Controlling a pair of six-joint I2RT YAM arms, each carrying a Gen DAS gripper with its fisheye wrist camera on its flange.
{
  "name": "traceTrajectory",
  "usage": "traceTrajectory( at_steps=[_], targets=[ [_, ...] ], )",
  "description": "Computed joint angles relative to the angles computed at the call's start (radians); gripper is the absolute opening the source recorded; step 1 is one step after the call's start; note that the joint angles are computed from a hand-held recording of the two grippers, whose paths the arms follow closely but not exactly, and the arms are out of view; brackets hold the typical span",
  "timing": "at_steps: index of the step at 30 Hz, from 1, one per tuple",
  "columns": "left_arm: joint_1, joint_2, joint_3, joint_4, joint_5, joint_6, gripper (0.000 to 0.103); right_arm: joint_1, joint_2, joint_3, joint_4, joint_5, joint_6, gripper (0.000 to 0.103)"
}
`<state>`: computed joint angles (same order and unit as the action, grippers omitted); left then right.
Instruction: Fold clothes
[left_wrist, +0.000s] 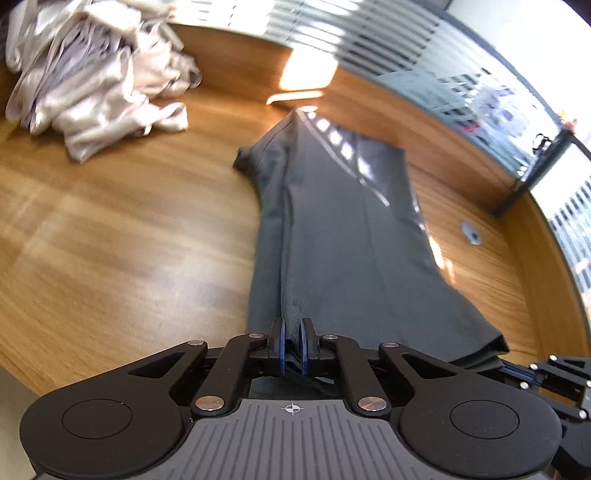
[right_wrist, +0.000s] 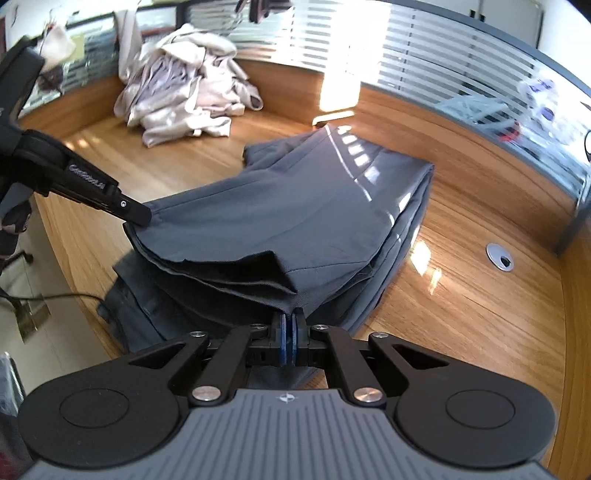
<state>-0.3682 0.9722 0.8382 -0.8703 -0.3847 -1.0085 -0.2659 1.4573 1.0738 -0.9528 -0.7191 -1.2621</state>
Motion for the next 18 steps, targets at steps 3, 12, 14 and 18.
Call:
traceTrajectory(
  at_steps=[3, 12, 14, 18],
  targets=[
    [-0.028, 0.018, 0.003, -0.012, -0.005, -0.002, 0.010, -0.013, 0.023, 0.014, -0.020, 0.011, -0.018, 0.003],
    [-0.212, -0.009, -0.081, -0.013, -0.151, -0.015, 0.014, -0.065, 0.076, -0.026, -0.054, 0.063, -0.226, 0.022],
    [-0.254, -0.041, -0.076, -0.026, -0.210, 0.006, 0.014, -0.091, 0.086, 0.017, -0.119, 0.027, -0.296, 0.022],
    [-0.194, -0.047, -0.084, 0.075, -0.174, 0.179, 0.014, -0.075, 0.146, 0.121, -0.211, -0.061, -0.340, 0.022]
  ],
)
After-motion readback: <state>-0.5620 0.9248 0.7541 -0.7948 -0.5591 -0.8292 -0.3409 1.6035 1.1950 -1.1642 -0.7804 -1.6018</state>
